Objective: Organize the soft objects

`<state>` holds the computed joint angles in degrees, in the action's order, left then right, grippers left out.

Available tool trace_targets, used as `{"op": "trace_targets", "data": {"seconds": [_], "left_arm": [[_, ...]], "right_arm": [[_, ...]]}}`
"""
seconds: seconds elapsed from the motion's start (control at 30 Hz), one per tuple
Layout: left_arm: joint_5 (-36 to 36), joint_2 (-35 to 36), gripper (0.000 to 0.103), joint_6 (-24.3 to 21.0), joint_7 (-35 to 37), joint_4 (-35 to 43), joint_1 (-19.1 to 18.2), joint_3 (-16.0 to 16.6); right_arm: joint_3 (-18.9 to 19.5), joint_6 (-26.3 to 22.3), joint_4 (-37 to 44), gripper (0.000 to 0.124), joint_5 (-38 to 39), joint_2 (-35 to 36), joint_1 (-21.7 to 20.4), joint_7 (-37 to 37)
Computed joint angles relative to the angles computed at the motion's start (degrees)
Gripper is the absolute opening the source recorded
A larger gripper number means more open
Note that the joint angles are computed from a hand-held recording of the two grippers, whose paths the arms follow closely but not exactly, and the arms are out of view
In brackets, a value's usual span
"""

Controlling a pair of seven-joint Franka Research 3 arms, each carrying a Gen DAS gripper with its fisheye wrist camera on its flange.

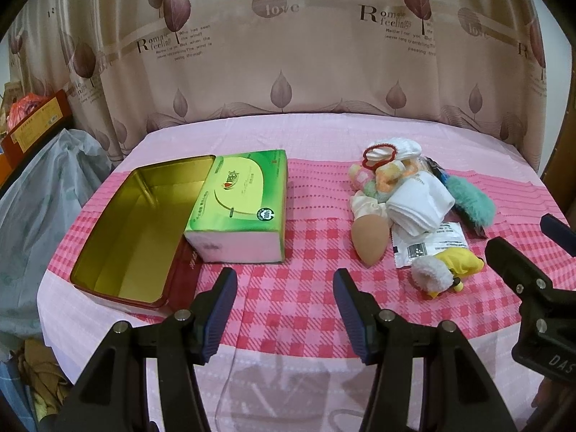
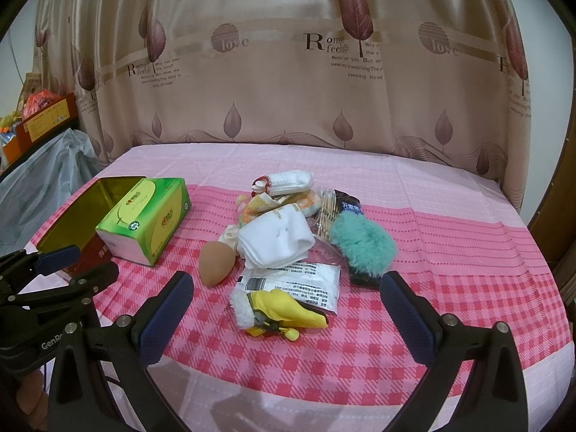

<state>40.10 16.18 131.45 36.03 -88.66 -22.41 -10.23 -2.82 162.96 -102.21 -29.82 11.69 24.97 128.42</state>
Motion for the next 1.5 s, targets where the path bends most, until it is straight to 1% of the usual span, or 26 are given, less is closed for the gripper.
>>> {"op": "trace_targets", "data": {"seconds": [0.43,0.5,0.57,0.63,0.77,0.87,0.97,1.03,1.17,1.4,1.5], "left_arm": [[-0.82,0.57,0.057,0.33,0.49,0.16,0.34,0.13],[-1.23,0.9,0.057,0.24,0.86,0.3,0.49,0.17],[-1.9,1.26,0.057,0.32,1.42,0.44,0.72,0.17],[-3.02,1.62,0.057,0.7,2.15,0.56,1.1,0.13],[-4.26,2.67,0.057,0.79,3.41,1.41,1.35,0.32],[-4.62,3.36,0.057,0.51,4.23,2.07,1.31,0.55],[-4.95,4.2,0.057,0.47,5.28,2.99,1.28,0.7],[-5.08,4.71,0.057,0.65,6.13,3.54,1.2,0.78],[-5.55,6.49,0.057,0.7,8.47,5.74,0.97,0.89],[-7.94,8.94,0.057,1.95,12.12,8.36,0.9,1.04],[-8.04,10.19,0.057,1.75,13.25,9.94,0.43,1.46]], "right_arm": [[-0.34,0.32,0.21,0.101,-0.09,0.17,0.06,-0.15],[-0.56,0.42,0.18,0.098,-0.5,0.41,0.07,0.16],[-0.53,0.45,-0.05,0.093,-0.17,0.51,-0.17,-0.12],[0.02,0.15,-0.06,0.085,1.73,0.98,-0.97,-2.47],[0.25,-2.03,1.35,0.075,4.84,2.21,-1.99,-6.48],[0.49,-3.16,2.53,0.074,8.3,3.06,-3.12,-9.93],[1.34,-3.95,3.82,0.071,14.18,4.81,-5.09,-14.28],[1.34,-4.63,5.12,0.068,16.89,6.03,-5.55,-16.52],[-0.88,-5.37,8.4,0.068,16.18,8.74,-4.34,-17.56],[-1.22,-7.4,16.28,0.066,19.67,15.35,-5.0,-23.31],[-1.53,-7.35,18.26,0.06,21.12,17.26,-5.04,-24.58]]}}
